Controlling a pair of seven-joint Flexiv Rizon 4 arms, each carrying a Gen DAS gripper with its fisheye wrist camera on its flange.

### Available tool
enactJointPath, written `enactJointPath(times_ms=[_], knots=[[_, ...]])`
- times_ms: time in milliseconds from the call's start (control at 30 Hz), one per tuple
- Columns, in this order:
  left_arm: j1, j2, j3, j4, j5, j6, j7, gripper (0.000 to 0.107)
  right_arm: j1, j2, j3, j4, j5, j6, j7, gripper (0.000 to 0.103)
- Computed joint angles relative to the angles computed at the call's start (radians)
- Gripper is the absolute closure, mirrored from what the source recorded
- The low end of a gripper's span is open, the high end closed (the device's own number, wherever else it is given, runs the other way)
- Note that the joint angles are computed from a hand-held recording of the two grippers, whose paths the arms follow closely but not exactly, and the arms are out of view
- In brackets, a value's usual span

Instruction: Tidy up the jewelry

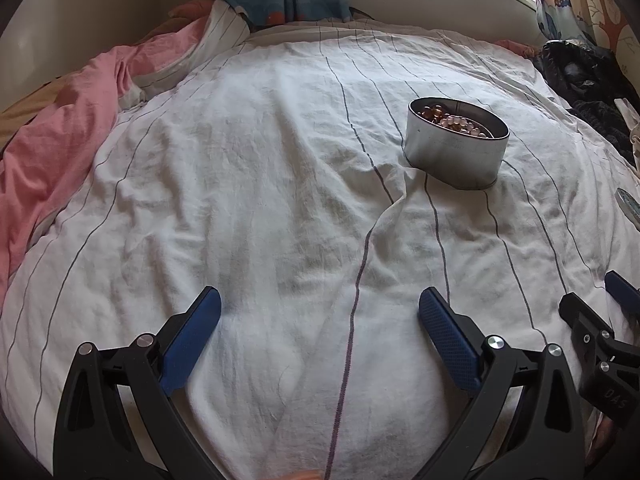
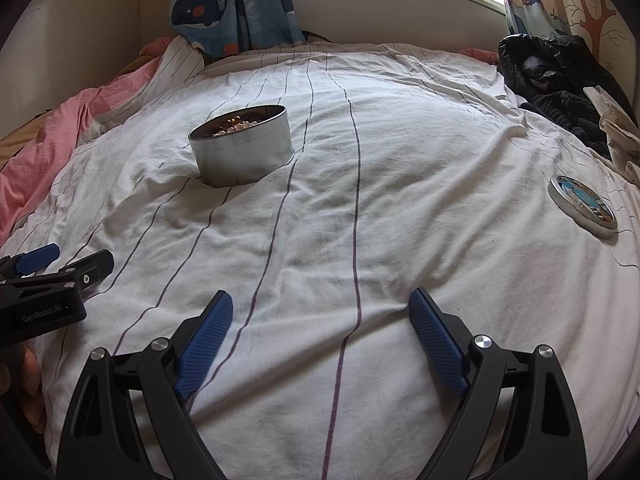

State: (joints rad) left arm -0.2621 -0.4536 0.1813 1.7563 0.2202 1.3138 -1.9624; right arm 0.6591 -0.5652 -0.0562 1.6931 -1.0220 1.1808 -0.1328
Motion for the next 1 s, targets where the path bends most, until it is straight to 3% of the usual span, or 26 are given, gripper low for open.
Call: enactJointPath(times_ms=[1000], knots=[[-0.004,-0.006,0.003,-0.009,0.013,-0.01,-0.009,0.011,0.0,0.0,0.0,0.0,-0.004,0.001,0.004,0.017]])
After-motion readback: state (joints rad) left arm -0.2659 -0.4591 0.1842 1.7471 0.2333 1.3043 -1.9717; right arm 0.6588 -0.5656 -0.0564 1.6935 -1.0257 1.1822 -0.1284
